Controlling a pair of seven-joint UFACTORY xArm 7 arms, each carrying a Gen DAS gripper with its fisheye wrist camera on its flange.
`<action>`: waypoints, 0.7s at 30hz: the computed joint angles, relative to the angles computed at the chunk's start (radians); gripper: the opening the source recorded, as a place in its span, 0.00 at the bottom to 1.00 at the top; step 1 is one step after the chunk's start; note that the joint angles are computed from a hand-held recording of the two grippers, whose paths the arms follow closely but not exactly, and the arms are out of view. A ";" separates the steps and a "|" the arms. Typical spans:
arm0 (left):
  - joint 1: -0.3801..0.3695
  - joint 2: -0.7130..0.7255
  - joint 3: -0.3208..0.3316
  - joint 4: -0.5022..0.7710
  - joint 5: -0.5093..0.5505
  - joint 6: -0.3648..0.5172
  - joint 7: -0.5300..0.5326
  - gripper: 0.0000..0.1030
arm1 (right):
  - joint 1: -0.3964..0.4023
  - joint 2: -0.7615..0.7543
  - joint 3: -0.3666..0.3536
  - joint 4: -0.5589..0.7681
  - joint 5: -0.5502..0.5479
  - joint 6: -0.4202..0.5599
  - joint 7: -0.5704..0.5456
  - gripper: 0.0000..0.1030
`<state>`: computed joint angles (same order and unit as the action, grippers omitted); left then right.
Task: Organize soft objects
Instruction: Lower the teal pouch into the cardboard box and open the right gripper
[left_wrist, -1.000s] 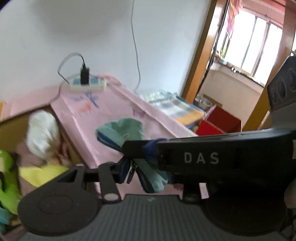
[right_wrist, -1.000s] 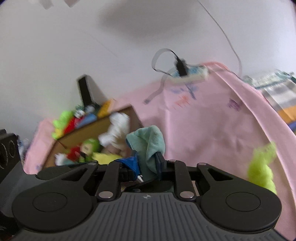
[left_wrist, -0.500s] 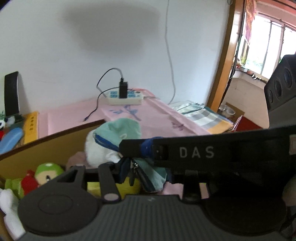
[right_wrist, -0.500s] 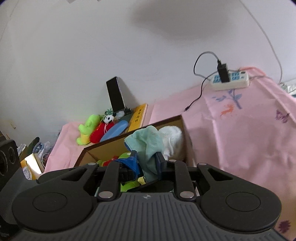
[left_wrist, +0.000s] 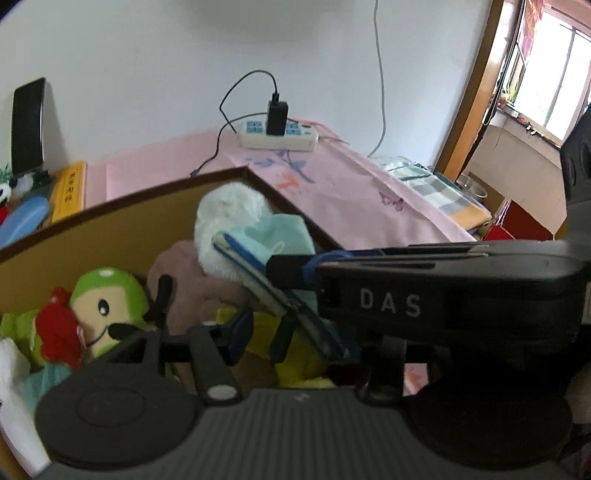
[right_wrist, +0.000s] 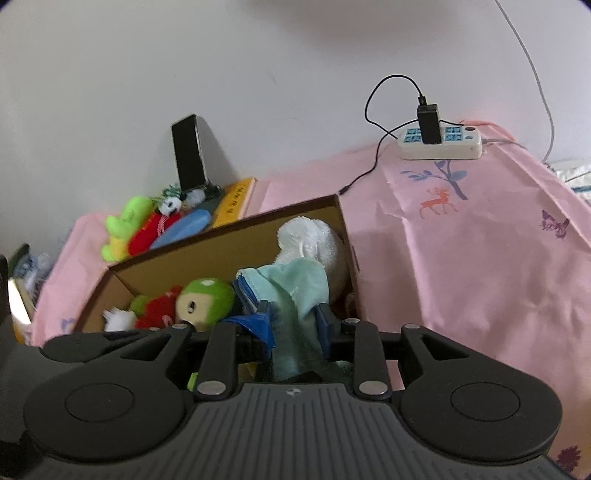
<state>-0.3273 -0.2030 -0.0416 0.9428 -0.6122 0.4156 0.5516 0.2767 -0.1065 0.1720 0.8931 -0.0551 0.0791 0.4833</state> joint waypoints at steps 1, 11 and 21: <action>0.001 0.003 0.001 0.002 0.000 0.005 -0.001 0.48 | -0.019 0.002 0.013 0.004 -0.040 0.012 0.035 0.11; 0.009 -0.056 -0.004 -0.044 0.043 -0.014 -0.047 0.57 | -0.014 -0.062 -0.002 -0.037 0.039 0.001 0.062 0.12; 0.040 -0.132 -0.025 -0.081 0.228 -0.007 -0.251 0.57 | -0.131 -0.181 0.110 -0.095 -0.094 0.019 0.245 0.12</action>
